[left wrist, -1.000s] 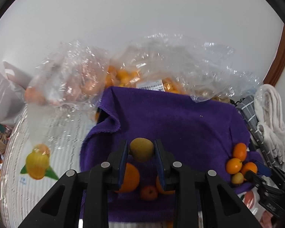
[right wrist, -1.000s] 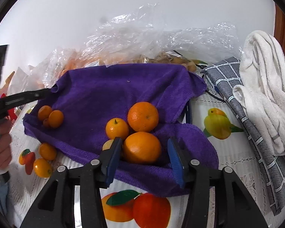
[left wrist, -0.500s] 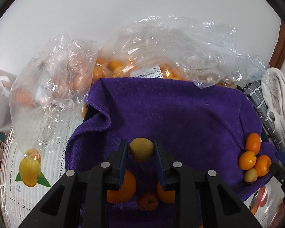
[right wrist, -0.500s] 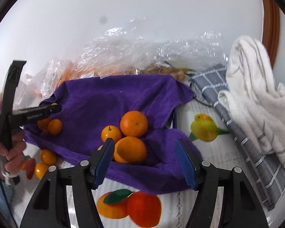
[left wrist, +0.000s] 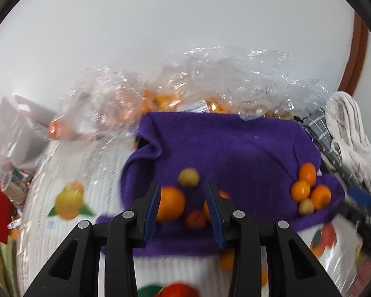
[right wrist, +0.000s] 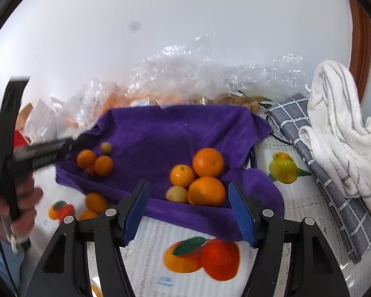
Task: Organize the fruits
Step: 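Open both grippers to release the fruits onto the purple towel, then grasp an orange with the right gripper while the left gripper grasps an oval orange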
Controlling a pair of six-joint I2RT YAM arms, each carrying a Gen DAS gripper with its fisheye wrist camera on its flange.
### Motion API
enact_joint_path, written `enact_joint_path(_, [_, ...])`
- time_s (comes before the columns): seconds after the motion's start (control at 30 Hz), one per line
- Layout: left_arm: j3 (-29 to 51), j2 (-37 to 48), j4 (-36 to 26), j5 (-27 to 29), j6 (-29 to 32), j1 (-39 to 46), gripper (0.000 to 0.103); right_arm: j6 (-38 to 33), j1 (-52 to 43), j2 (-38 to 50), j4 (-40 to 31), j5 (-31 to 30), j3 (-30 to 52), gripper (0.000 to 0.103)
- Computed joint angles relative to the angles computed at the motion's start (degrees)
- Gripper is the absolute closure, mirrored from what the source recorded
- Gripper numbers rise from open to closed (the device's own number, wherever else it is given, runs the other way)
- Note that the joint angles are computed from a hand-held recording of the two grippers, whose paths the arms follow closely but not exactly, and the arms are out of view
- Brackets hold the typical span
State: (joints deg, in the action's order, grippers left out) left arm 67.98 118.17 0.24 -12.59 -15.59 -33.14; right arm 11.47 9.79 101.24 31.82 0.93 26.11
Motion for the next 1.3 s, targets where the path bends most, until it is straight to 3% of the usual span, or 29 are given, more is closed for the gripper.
enact_joint_path(0.17, [-13.8,-7.2,6.1,0.9,-0.2,2.5,0.067,4.5,4.3,-2.6,-1.3,3.1,-1.7,0.045])
enact_joint_path(0.27, [-19.9,-9.3,9.3,2.5,-0.7,4.9,0.067,5.9,10.2,-2.4,2.6,10.1,-3.9,0.05])
enact_joint_path(0.53, [-29.9,-11.9,15.7,3.6,0.0,8.8,0.067,9.8,17.2,4.4,2.8,4.3,-0.2,0.051])
enact_joint_path(0.83, [-31.0,-11.6,16.8,4.8,-2.6,9.0,0.067,11.4,25.7,12.2,-1.0,12.8,7.3,0.051])
enact_joint_path(1.0, [-31.0,-11.9,17.0,5.0,-1.9,8.2,0.067,11.0,26.2,15.3,-3.3,12.6,10.8,0.054])
enact_joint_path(1.1, [-30.9,-11.9,16.7,4.8,-1.7,7.8,0.067,11.1,26.3,18.0,-6.1,13.0,13.8,0.067])
enact_joint_path(1.13, [-30.9,-11.8,16.7,4.8,-1.6,7.7,0.067,11.2,26.2,18.8,-6.5,12.5,14.4,0.067])
enact_joint_path(1.3, [-31.0,-11.9,16.9,5.6,-1.4,7.6,0.067,11.3,26.3,15.5,-3.3,14.3,9.9,0.067])
